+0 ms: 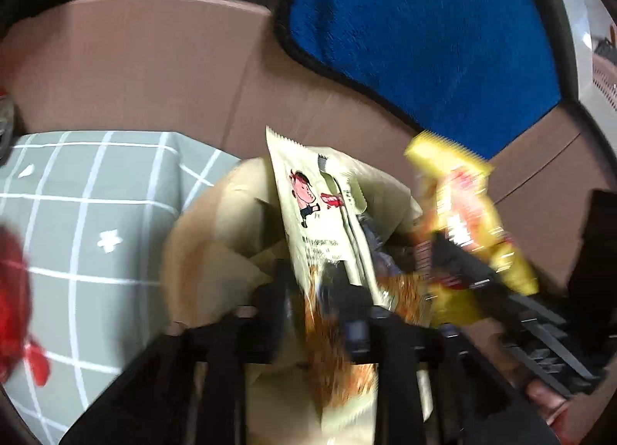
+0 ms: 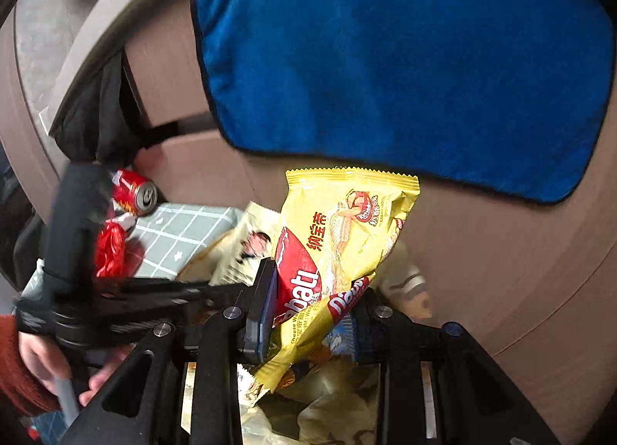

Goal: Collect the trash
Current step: 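Carry both wrappers over the yellow-lined bin and open both tools to drop them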

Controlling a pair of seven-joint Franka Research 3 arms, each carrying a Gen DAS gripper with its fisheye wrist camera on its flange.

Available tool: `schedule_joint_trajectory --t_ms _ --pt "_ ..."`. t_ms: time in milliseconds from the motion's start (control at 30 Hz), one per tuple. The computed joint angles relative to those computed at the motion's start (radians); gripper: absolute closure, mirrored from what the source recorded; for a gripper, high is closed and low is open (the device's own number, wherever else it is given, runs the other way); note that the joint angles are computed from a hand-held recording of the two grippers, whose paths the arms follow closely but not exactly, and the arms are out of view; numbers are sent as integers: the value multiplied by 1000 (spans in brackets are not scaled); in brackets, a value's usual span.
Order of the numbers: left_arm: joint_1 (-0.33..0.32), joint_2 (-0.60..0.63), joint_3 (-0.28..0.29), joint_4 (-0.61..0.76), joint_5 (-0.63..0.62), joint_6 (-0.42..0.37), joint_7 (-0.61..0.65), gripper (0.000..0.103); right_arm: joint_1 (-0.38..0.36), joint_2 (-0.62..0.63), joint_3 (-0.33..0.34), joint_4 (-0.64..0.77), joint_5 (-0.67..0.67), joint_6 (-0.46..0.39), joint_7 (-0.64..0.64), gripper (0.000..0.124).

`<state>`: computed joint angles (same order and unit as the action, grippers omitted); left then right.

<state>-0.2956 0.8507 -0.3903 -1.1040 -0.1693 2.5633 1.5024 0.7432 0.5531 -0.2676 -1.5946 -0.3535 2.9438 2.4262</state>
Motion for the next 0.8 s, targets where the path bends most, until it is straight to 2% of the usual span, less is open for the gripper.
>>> schedule_joint_trajectory --t_ms 33,133,233,300,433,500,600,667,733,800 --pt "16 -23 -11 -40 -13 28 7 63 -54 20 72 29 47 -14 -57 96" --pt "45 -72 -27 -111 -28 56 30 60 -146 84 206 117 160 -80 -201 96" --pt "83 -157 -37 -237 -50 126 40 60 -168 131 249 184 241 -173 -280 96" --pt "118 -229 -49 -346 -68 192 53 60 -159 148 241 208 264 -216 -292 96" --pt "124 -325 -23 -468 -47 260 4 60 -159 162 240 244 302 -307 -292 96" --pt "161 -379 -40 -546 -65 304 6 60 -148 171 229 271 298 -356 -274 95" --pt "192 -470 -40 -666 -77 379 -10 60 -126 128 212 209 275 -306 -235 91" --pt "262 -537 -91 -760 -132 425 41 60 -104 93 192 156 247 -250 -204 72" --pt "297 -583 -120 -824 -185 465 75 60 -78 63 166 115 209 -216 -167 57" --pt "328 -639 -137 -892 -239 504 111 60 -43 24 130 70 155 -196 -111 54"
